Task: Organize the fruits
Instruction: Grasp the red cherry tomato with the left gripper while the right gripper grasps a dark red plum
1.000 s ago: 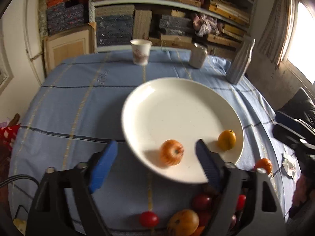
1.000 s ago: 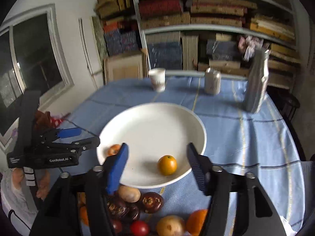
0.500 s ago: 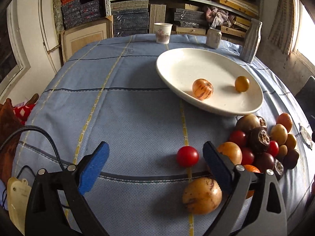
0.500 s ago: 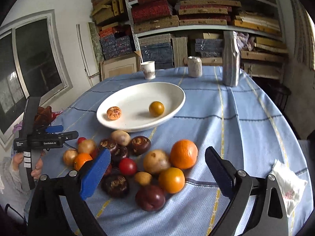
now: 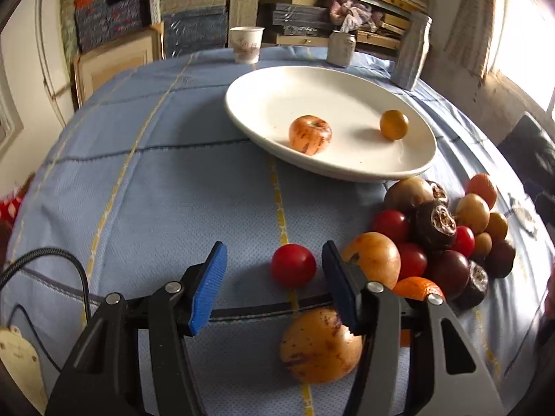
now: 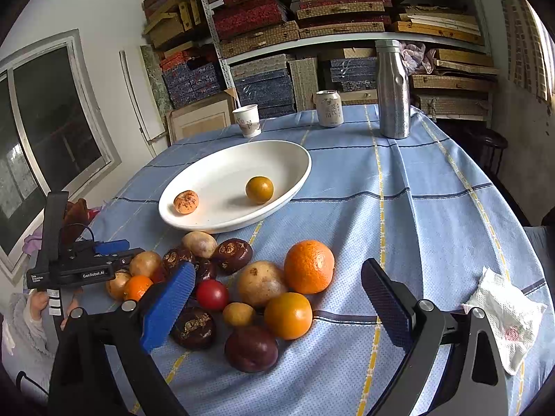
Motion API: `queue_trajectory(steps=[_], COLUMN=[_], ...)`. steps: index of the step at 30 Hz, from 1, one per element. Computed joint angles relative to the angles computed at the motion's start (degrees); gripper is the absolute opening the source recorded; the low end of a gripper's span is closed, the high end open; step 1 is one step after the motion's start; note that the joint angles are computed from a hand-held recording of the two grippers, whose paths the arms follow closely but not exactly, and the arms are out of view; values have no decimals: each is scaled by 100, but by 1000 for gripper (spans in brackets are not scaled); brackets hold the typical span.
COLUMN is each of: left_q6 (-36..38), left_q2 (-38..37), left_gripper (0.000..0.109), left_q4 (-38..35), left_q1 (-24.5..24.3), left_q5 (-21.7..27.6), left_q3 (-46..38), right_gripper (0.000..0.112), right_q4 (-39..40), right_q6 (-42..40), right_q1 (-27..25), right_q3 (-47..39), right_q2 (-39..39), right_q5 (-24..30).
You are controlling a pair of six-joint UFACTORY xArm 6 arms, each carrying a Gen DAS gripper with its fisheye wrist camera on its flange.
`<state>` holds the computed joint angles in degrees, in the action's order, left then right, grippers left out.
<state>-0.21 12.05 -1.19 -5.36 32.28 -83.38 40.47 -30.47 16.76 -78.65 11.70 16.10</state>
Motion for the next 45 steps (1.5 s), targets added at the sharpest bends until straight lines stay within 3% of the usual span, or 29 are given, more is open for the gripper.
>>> queue_trajectory(steps=[6, 13, 20, 26, 30, 33, 37, 42, 45], left_q6=[580, 1391, 1000, 684, 696, 690, 695, 680, 709], left_q2=[-104, 178, -78, -159, -249, -289, -306, -352, -349], left_gripper=[50, 45, 26, 26, 26, 26, 26, 26, 26], left_q4=[-374, -1427, -924, -547, -591, -628, -681, -642, -673], left_q1=[-37, 96, -30, -54, -45, -32, -23, -29, -32], left_q5=[138, 594, 241, 71, -56, -95, -130, -167, -136], left_q3=[110, -316, 60, 178, 267, 305, 318, 370, 357], right_gripper=[97, 97, 97, 97, 94, 89, 89, 59, 54], right_q4=[-44, -109, -196, 236, -169, 413, 415, -360, -371], right_q6=[108, 167, 256, -260, -56, -547, -613, 42, 237], right_q1=[-33, -48, -74, -50, 22, 18, 25, 16, -61], right_q3=[-7, -32, -58, 169, 444, 578, 714, 496, 288], right_q2=[17, 47, 74, -86, -214, -366, -529, -324, -164], right_q5=[6, 39, 73, 195, 149, 232, 772, 1195, 1538])
